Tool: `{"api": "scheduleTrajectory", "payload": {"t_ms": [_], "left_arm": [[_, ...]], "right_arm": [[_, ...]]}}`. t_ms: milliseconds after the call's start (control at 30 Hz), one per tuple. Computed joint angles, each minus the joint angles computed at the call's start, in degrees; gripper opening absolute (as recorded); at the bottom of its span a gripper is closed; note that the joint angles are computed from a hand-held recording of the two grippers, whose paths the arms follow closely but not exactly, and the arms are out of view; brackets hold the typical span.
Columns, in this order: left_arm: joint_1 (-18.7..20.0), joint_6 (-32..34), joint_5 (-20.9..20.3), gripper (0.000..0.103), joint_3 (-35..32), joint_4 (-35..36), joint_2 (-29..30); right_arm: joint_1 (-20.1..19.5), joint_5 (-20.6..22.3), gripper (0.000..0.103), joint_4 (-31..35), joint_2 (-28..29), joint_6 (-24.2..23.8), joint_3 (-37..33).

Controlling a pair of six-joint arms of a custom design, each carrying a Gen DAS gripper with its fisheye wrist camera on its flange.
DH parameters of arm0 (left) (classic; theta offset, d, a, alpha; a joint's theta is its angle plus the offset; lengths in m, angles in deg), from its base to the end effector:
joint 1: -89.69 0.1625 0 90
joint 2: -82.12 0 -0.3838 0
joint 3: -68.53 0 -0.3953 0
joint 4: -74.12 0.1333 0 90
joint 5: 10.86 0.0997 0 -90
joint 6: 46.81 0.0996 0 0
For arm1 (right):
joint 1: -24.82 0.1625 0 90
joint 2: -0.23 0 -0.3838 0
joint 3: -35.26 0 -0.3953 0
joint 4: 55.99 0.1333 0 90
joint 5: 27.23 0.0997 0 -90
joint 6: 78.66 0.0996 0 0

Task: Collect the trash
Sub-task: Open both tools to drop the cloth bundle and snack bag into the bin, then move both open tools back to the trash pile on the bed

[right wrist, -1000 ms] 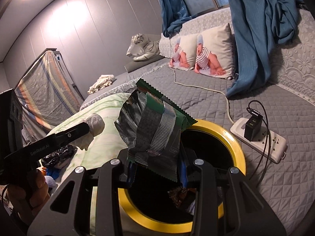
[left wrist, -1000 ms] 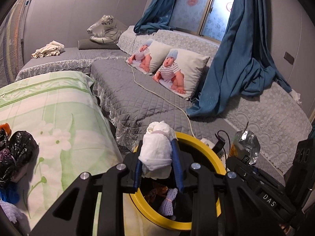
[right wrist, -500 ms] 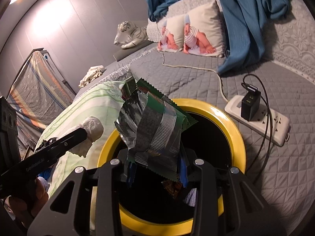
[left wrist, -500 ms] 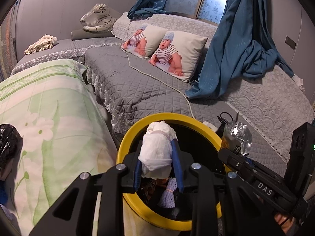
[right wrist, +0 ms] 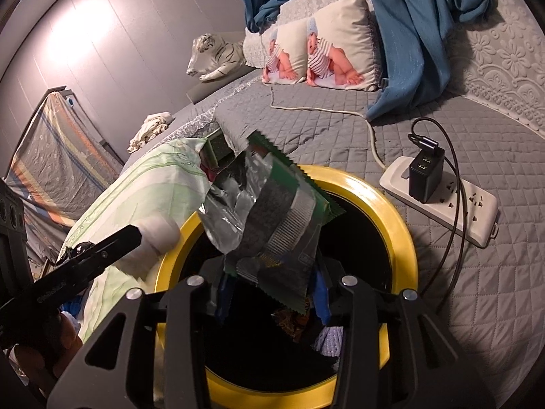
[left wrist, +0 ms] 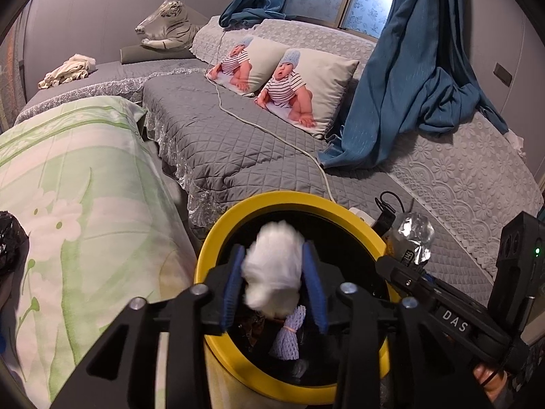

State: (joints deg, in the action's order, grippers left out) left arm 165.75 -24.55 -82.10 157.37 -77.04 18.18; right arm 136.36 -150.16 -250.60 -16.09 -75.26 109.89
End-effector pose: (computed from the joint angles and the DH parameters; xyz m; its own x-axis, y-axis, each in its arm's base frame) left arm 0.0007 -0.6836 0.3238 -0.8193 0.3367 -0.4640 0.5453 0.7078 -0.4491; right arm 0.3326 -0.6270 -0.0517 -0.9384 0.0954 0.3320 -0.1984 0.6381 -0.7440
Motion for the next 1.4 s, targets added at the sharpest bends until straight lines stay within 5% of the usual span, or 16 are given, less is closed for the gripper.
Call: {"api": "scheduleTrajectory", "payload": {"t_ms": [233, 600, 1033, 1400], "left_arm": [[0.2, -1.2, 0.6, 0.069, 0.2, -2.4, -0.7], [1.2, -1.9, -2.1, 0.090, 0.5, -7.1, -4.5], [3.1, 2.8, 2.0, 0.095, 0.7, -13.9, -11.4], [8.8, 4.7, 4.2, 0.095, 1.3, -14.8, -17.0]], "right_arm": [[0.3, -1.4, 0.051, -0.8, -0.4, 0.8, 0.3], [2.7, -1.9, 0.071, -3.9, 0.4, -3.0, -1.4], [6.7, 1.7, 0.076, 3.7, 5.7, -8.2, -11.6], [9.9, 7.5, 0.078, 20.7, 16.0, -12.0, -30.4]]}}
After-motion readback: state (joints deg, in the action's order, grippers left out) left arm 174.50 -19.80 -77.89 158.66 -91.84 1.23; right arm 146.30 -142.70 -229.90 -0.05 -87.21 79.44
